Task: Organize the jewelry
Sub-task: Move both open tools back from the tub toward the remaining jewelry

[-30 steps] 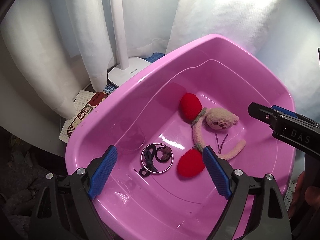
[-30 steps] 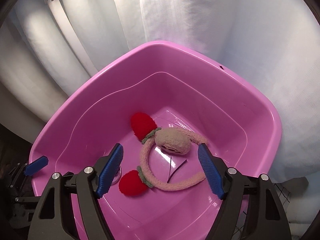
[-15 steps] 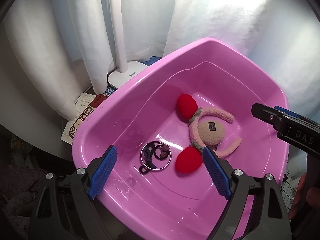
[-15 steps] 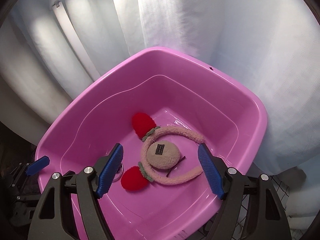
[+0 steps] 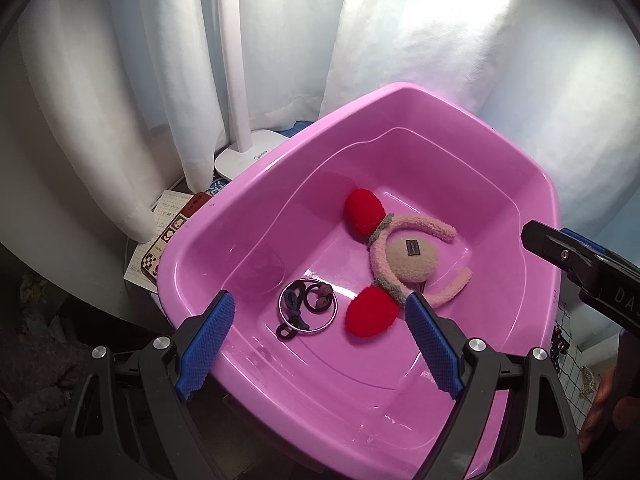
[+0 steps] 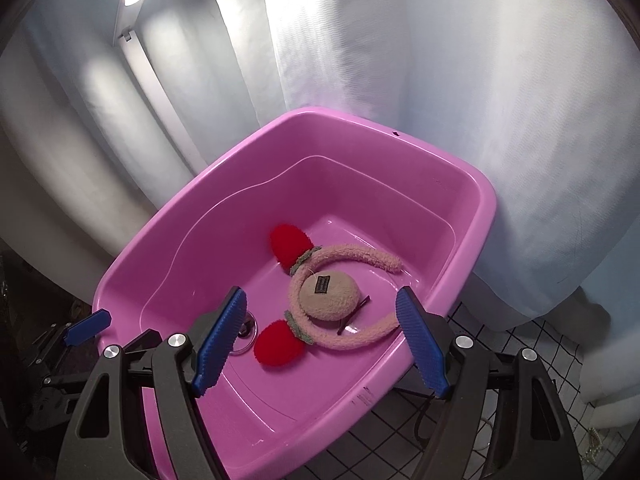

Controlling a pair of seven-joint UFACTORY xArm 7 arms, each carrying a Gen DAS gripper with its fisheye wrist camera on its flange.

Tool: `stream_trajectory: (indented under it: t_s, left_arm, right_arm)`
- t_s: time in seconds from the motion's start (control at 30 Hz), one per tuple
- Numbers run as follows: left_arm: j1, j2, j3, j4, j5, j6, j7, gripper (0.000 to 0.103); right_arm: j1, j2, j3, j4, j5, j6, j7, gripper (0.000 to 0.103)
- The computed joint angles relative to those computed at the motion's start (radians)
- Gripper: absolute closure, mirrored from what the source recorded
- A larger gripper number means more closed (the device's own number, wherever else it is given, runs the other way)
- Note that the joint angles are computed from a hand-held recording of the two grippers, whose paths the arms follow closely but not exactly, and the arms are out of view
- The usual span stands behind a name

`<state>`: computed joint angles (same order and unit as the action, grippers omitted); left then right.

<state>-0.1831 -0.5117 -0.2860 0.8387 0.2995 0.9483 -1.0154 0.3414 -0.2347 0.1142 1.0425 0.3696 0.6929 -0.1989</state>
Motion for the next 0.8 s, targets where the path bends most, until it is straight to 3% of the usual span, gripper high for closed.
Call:
stream_trajectory:
  t_s: [0.17, 0.27, 0.43, 0.57, 0.8]
  left_arm:
    - [-0.009, -0.009, -0.040, 0.022, 0.025, 0.025, -0.024, 0.017]
    - [-0.023, -0.005, -0.074, 0.044, 0.046, 0.037, -0.051, 0.012]
    - [-0.057, 0.036, -0.151, 0.106, 0.089, 0.049, -0.141, 0.008]
    - [-0.110, 0.105, -0.203, 0.177, 0.117, 0.070, -0.215, 0.006]
    - [-0.217, 0.273, -0.306, 0.316, 0.221, 0.150, -0.375, 0.006]
  right_arm:
    - [0.012, -0.135, -0.036, -0.113, 0.061, -0.022, -0.041, 0.029]
    - [0.013, -0.230, -0.081, -0.183, 0.092, -0.008, -0.070, 0.029]
    - [-0.037, -0.408, -0.161, -0.304, 0.077, 0.048, -0.106, 0.029]
    - [-0.119, -0.550, -0.255, -0.380, 0.042, 0.129, -0.147, 0.029]
    - [-0.344, -0.717, -0.438, -0.452, -0.078, 0.307, -0.267, 0.029]
